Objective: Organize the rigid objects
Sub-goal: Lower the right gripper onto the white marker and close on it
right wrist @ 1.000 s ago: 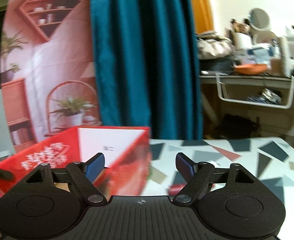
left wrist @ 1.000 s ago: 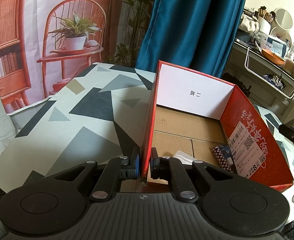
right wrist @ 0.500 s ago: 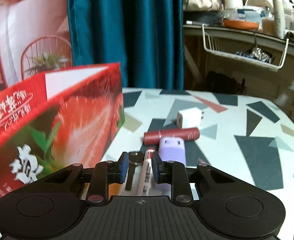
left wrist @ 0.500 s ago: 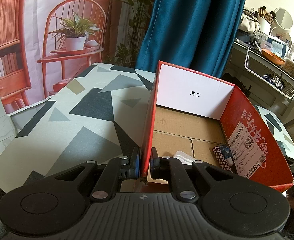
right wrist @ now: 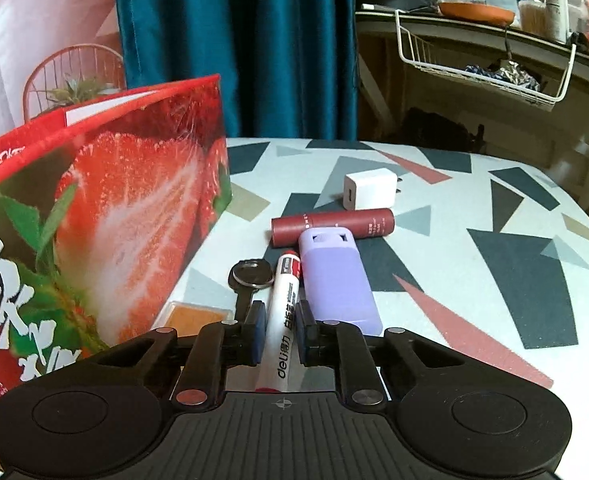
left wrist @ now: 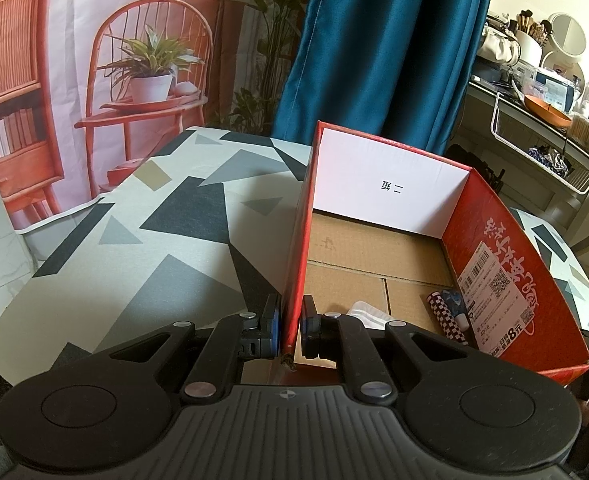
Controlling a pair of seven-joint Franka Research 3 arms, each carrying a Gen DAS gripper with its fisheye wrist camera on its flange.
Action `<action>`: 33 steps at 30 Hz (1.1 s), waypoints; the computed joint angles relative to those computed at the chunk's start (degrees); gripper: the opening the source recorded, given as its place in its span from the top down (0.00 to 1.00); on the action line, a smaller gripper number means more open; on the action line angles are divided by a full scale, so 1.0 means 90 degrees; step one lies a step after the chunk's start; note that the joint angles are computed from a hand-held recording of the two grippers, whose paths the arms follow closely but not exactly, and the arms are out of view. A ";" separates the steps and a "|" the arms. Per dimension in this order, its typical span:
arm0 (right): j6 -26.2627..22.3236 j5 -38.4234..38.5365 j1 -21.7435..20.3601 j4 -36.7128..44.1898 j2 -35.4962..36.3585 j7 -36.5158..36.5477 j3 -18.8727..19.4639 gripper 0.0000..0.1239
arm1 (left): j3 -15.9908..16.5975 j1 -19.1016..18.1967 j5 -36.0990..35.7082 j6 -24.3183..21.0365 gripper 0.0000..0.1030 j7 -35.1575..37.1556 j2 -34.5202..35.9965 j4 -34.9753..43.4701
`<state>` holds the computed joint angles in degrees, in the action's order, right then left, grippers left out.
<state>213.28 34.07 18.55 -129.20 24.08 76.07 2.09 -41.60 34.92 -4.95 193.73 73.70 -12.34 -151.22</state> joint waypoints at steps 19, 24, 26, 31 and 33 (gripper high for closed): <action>-0.0032 0.0850 0.0444 0.0253 0.0123 -0.1016 -0.0192 0.85 | -0.0159 0.0112 -0.0082 0.0043 0.89 -0.0032 -0.0043 -0.0025; -0.0017 0.0753 0.0329 0.0217 0.0105 -0.0926 -0.0097 0.85 | -0.0107 0.0056 -0.0118 0.0058 0.89 0.0006 -0.0040 -0.0037; -0.0017 0.0792 0.0350 0.0223 0.0105 -0.0963 -0.0106 0.85 | -0.0092 0.0038 -0.0137 0.0065 0.89 0.0022 -0.0032 -0.0035; -0.0014 0.0712 0.0284 0.0195 0.0091 -0.0850 -0.0059 0.86 | -0.0099 0.0033 -0.0181 0.0064 0.89 0.0061 -0.0033 -0.0038; -0.0016 0.0701 0.0282 0.0193 0.0091 -0.0835 -0.0062 0.85 | -0.0104 0.0035 -0.0195 0.0070 0.89 0.0075 -0.0030 -0.0039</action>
